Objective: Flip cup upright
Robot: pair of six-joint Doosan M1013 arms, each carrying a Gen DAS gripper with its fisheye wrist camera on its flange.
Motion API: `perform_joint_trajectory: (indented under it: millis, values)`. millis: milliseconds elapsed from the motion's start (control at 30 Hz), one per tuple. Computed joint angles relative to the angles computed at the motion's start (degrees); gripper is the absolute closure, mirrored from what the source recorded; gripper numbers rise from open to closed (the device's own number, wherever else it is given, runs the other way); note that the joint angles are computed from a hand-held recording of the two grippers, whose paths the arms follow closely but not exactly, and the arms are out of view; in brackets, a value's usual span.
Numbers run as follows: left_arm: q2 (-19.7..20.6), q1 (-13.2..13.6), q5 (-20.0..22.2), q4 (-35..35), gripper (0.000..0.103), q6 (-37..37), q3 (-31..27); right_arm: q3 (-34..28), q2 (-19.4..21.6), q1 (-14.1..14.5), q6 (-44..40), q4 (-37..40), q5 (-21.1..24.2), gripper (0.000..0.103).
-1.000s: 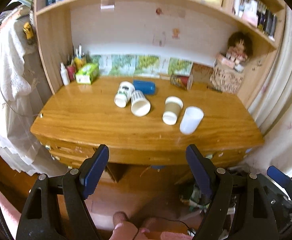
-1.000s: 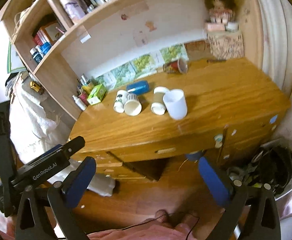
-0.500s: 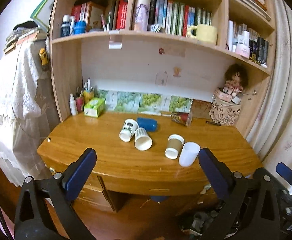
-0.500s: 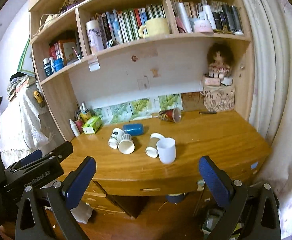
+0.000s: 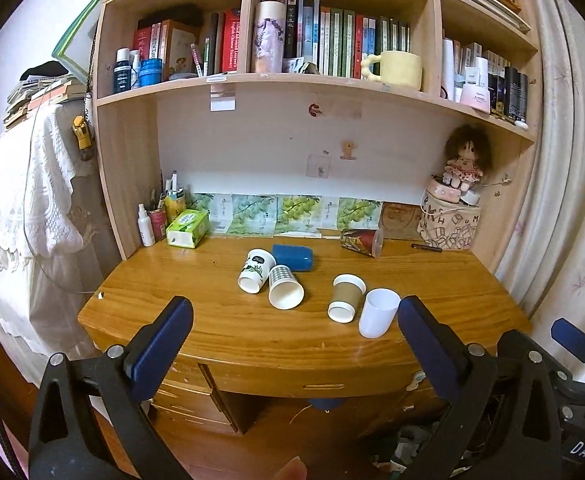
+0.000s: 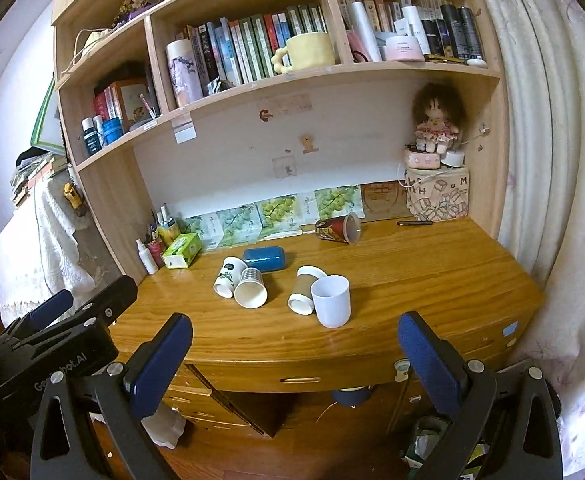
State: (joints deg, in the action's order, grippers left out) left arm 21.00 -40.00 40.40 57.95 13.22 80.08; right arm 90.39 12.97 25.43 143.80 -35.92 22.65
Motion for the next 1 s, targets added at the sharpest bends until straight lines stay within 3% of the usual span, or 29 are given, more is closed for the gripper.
perform_joint_trajectory:
  millis: [267, 1000]
  values:
    - [0.21, -0.23, 0.62, 1.93, 0.001, -1.79, -0.14, 0.34, -0.18, -0.19, 2.81, -3.21, -0.48, 0.000]
    - [0.33, -0.51, 1.02, 2.46, 0.001, -2.21, -0.26, 0.22, -0.12, -0.42, 1.52, -1.90, -0.92, 0.000]
